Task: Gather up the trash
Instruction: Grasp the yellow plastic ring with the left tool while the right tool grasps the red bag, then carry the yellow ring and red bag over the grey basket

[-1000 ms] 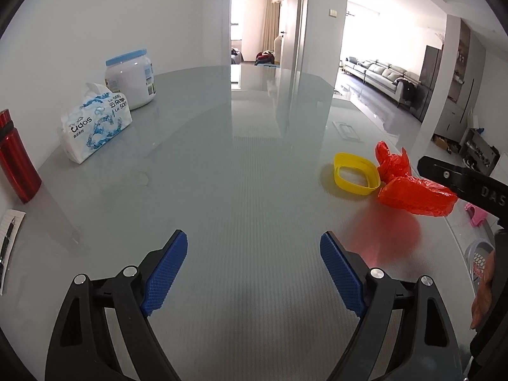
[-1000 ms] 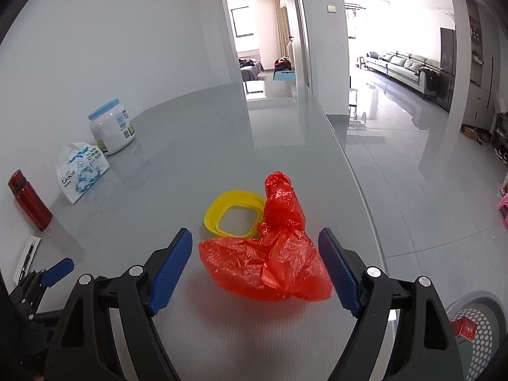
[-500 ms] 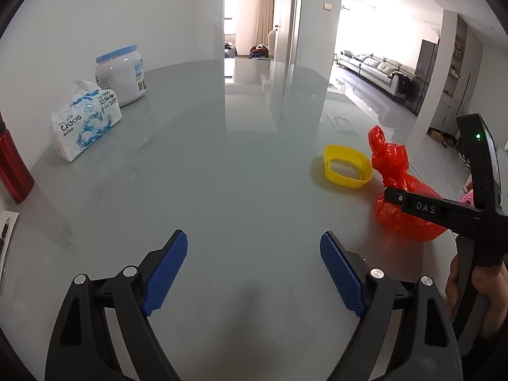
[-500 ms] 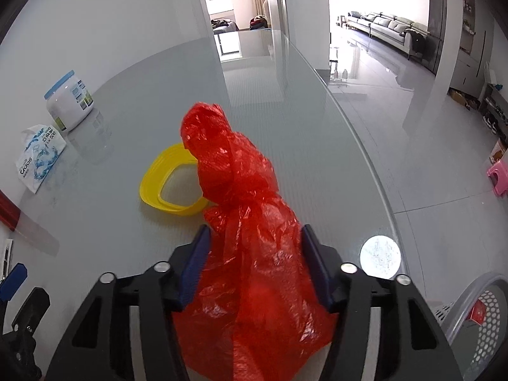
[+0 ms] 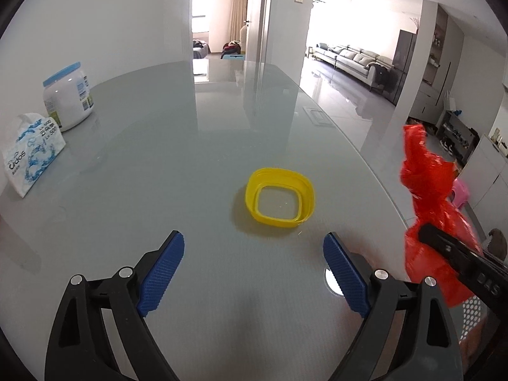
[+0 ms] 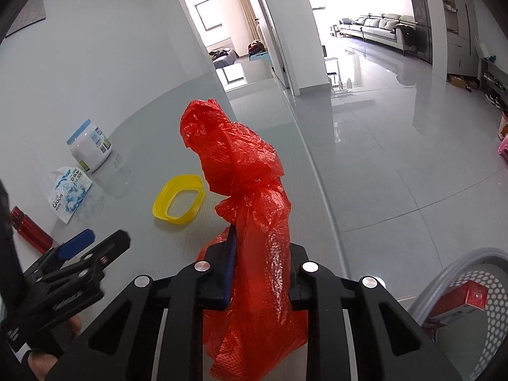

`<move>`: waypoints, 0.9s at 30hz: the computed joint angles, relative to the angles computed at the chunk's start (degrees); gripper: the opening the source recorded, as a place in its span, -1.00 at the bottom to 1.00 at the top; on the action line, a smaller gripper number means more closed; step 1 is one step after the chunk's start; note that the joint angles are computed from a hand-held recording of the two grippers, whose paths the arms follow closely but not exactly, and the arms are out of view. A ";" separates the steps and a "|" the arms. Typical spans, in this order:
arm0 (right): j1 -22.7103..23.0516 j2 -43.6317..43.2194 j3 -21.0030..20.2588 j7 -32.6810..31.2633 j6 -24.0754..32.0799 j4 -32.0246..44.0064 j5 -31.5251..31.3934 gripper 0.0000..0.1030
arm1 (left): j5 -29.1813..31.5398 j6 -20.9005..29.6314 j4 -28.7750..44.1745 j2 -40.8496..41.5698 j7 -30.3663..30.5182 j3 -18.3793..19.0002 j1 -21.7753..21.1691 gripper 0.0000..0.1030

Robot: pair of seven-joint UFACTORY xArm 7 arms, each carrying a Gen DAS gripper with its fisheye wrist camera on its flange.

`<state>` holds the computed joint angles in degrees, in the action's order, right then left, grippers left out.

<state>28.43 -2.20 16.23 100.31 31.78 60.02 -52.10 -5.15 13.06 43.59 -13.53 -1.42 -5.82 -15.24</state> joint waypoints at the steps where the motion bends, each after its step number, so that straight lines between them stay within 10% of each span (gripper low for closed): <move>1: 0.06 -1.89 0.03 0.73 -0.24 -1.74 0.20 -0.59 | -0.43 0.75 1.61 1.97 0.29 -0.10 -0.60 0.70; 13: -4.45 -16.60 7.28 1.91 -0.16 -13.47 6.08 -0.59 | 9.37 6.18 14.76 16.34 -11.26 -1.86 -0.26 0.69; 16: -6.12 -18.91 8.89 1.73 -1.03 -15.10 7.64 -0.58 | 9.75 7.03 16.27 17.60 -12.50 -1.63 -0.56 0.44; 27: -9.22 -24.59 11.93 -0.31 -3.65 -20.42 14.12 -0.58 | 11.75 1.04 4.40 5.36 -12.53 -3.33 -0.87 0.30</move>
